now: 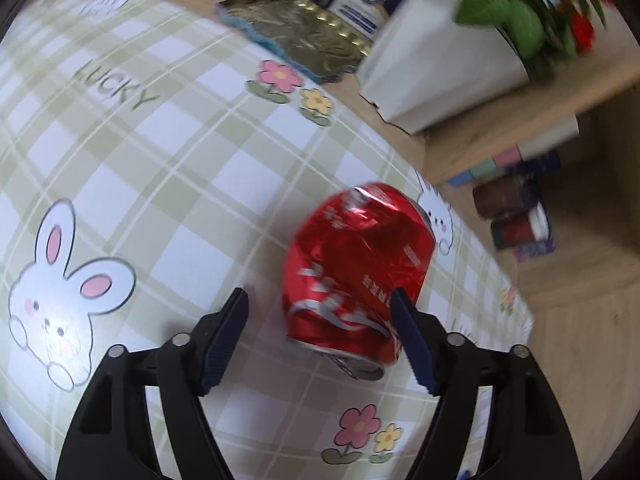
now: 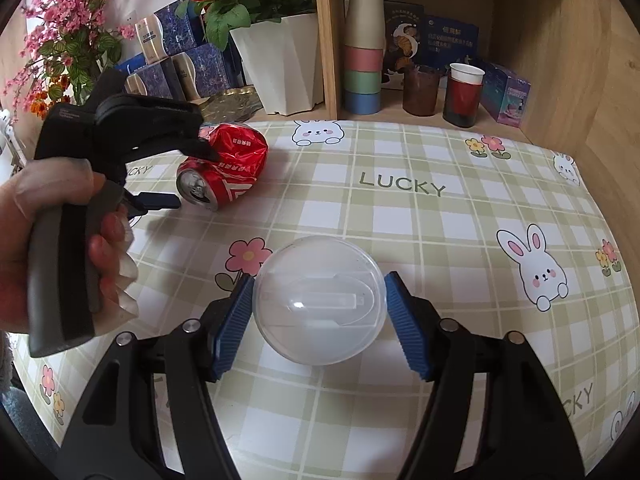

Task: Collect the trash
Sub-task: 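Grasp the crushed red soda can with the left tool while the right tool holds the lid, then carry the can and lid down over the brown bin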

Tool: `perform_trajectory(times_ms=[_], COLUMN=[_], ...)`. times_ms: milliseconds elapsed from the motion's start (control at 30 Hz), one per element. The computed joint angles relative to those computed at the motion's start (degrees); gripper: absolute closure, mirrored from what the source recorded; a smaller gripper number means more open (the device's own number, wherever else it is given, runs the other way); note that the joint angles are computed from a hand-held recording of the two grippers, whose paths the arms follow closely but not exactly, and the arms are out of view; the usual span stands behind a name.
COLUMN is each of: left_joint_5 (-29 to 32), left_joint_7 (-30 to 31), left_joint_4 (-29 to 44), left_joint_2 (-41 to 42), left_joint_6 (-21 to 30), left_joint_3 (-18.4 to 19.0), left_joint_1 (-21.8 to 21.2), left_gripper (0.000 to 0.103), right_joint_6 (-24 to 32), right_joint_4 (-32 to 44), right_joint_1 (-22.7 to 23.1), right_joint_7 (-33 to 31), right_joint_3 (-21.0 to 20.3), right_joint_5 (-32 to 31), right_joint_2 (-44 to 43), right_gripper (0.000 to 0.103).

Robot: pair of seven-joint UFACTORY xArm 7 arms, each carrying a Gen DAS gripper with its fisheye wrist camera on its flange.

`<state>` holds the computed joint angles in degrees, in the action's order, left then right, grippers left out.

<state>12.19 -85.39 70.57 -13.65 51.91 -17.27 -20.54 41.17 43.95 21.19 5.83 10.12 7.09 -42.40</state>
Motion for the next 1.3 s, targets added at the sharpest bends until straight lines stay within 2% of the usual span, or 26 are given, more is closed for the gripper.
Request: perform_trajectory(times_ms=[33, 67, 100, 233, 400, 500, 633, 767, 833, 933, 967, 1033, 1067, 1167, 1300], left_joint_5=[-0.01, -1.05, -2.21, -3.69, -7.84, -10.82, -15.78, -17.21, -16.13, -15.77, -15.24, -15.06, -15.57, -19.44, -19.56], left_joint_7=[1.34, 3.75, 5.43, 11.46, 18.81, 23.06, 34.56, 41.49, 41.44, 38.99, 37.85, 36.13, 35.27, 33.63, 30.85], left_joint_4=[0.23, -0.73, -1.63, -4.19, -9.93, -12.55, -16.04, -16.99, -16.38, -16.47, -16.31, -16.59, -17.16, -21.16, -21.53], left_joint_2=[0.37, 0.42, 0.3, -1.61, -8.61, -12.97, -19.59, -24.85, -26.75, -28.66, -29.07, -29.67, -30.22, -32.79, -34.13], left_joint_6=[-0.26, -2.92, -4.82, -8.06, -7.44, -5.36, -0.4, 7.51, 12.4, 15.14, 16.21, 16.77, 16.57, 11.4, 11.21], left_joint_3=[-0.63, 0.62, 1.02, 1.09, 1.27, 1.11, 2.35, 1.55, -0.21, -2.1, -2.86, -3.64, -3.72, -2.34, -3.48], left_joint_1=[0.49, -0.84, -1.24, -2.3, -3.65, -4.71, -8.45, -8.69, -6.82, -3.97, -2.92, -1.72, -1.58, -2.77, -2.06], left_gripper=[0.032, 0.043, 0.046, 0.05, 0.052, 0.053, 0.053, 0.052, 0.051, 0.044, 0.039, 0.036, 0.036, 0.053, 0.055], right_joint_6=[0.13, 0.34, 0.46, 0.97, 1.56, 2.56, 4.25, 5.77, 6.1, 6.3, 6.31, 6.53, 6.68, 7.54, 8.94], right_joint_4=[-0.09, -0.27, -0.42, -0.92, -1.67, -2.55, -3.93, -5.4, -5.77, -6.06, -6.09, -5.97, -5.94, -5.84, -6.04], right_joint_1=[0.05, 0.11, 0.14, 0.37, 0.83, 1.48, 3.03, 4.86, 5.45, 6.19, 6.46, 6.85, 6.99, 7.2, 6.93], right_joint_7=[0.11, 0.28, 0.35, 0.9, 2.25, 3.91, 5.81, 8.26, 9.57, 11.6, 12.08, 12.87, 13.0, 13.14, 13.46], right_joint_3=[0.02, 0.03, -0.01, -0.24, -0.31, -0.02, 0.99, 2.55, 3.26, 4.19, 4.27, 4.47, 4.39, 3.93, 3.39], right_joint_5=[0.05, 0.13, 0.16, 0.7, 1.9, 3.12, 4.5, 5.83, 6.24, 6.6, 6.7, 6.65, 6.51, 6.14, 5.99], right_joint_2=[-0.15, -0.44, -0.69, -2.0, -4.71, -7.12, -10.06, -12.59, -13.31, -14.3, -14.55, -15.11, -15.34, -16.1, -17.72], right_gripper=[0.036, 0.036, 0.036, 0.036, 0.036, 0.036, 0.036, 0.036, 0.036, 0.036, 0.036, 0.036, 0.036, 0.036, 0.036])
